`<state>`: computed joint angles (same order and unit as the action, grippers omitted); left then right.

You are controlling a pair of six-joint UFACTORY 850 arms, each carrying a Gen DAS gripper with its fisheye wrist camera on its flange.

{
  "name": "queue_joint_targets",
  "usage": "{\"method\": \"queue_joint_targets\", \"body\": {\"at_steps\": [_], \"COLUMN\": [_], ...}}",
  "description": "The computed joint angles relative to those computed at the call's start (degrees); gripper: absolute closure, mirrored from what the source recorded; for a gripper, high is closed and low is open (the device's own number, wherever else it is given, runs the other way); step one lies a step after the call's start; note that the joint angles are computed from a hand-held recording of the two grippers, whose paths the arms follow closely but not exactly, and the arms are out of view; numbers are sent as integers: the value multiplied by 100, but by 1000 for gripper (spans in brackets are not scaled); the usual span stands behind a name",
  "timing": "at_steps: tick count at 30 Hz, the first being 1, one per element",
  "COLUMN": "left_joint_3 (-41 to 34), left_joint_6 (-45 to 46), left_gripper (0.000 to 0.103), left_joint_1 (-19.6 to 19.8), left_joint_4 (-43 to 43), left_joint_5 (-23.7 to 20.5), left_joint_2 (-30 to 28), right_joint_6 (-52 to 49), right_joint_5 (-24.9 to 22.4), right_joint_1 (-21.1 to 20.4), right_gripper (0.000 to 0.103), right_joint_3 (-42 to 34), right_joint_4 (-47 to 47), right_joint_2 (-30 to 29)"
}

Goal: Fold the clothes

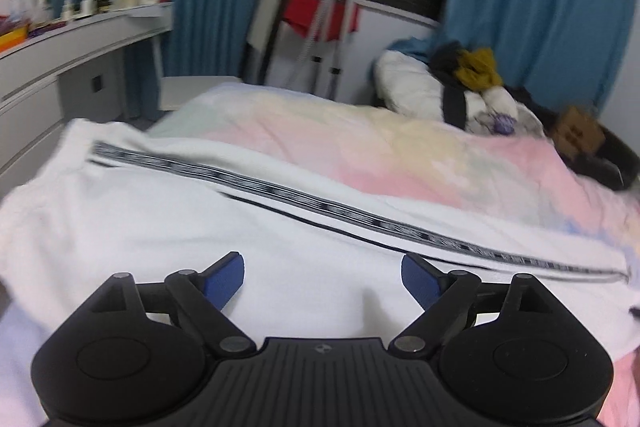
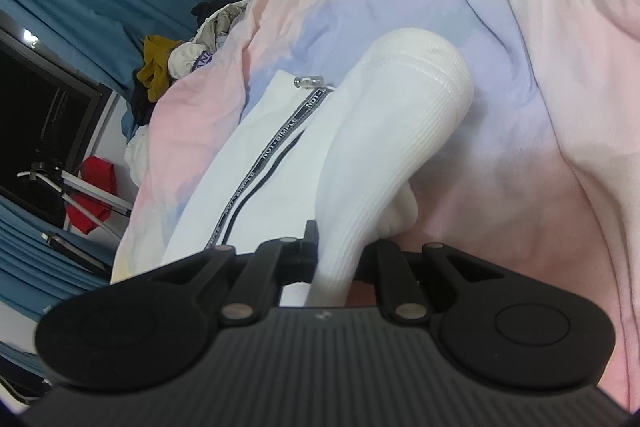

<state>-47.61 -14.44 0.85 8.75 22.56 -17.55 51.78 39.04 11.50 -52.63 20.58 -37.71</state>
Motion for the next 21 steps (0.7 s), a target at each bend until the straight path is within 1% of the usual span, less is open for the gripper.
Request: {"method": "queue_joint_targets", "body": {"at_steps": [2,4,5,9,14,21], "left_joint_3": [-120,-221,-270,-489,-610,-700], "left_joint_6": [463,1371,1680,2462,2286,1746], "left_gripper": [15,15,15,14,13,12], "left_joint_1": [-182,-359,-399,-489,-381,-266], "left_joint_4": [-395,-1214,-1460,-2063,-1760,-1203], "left_joint_5": [63,161,208,252,76,6], "left_joint_2": [-240,-469,-576,-951,-1130,-1232], "right_joint_6": [-128,-204,-238,-365,-627,-1285], "right_joint_5": [-23,-11,-5,32,49,-23], "right_joint_1": [29,49,58,92,146,262], "right_gripper": [91,91,91,91,91,91], "right_joint_3": [-16,-18,-17,-18,-63,-142], "right_joint_4": [121,203,239,377,606,1150], "right_joint_2": [4,8,12,20,7,45]}}
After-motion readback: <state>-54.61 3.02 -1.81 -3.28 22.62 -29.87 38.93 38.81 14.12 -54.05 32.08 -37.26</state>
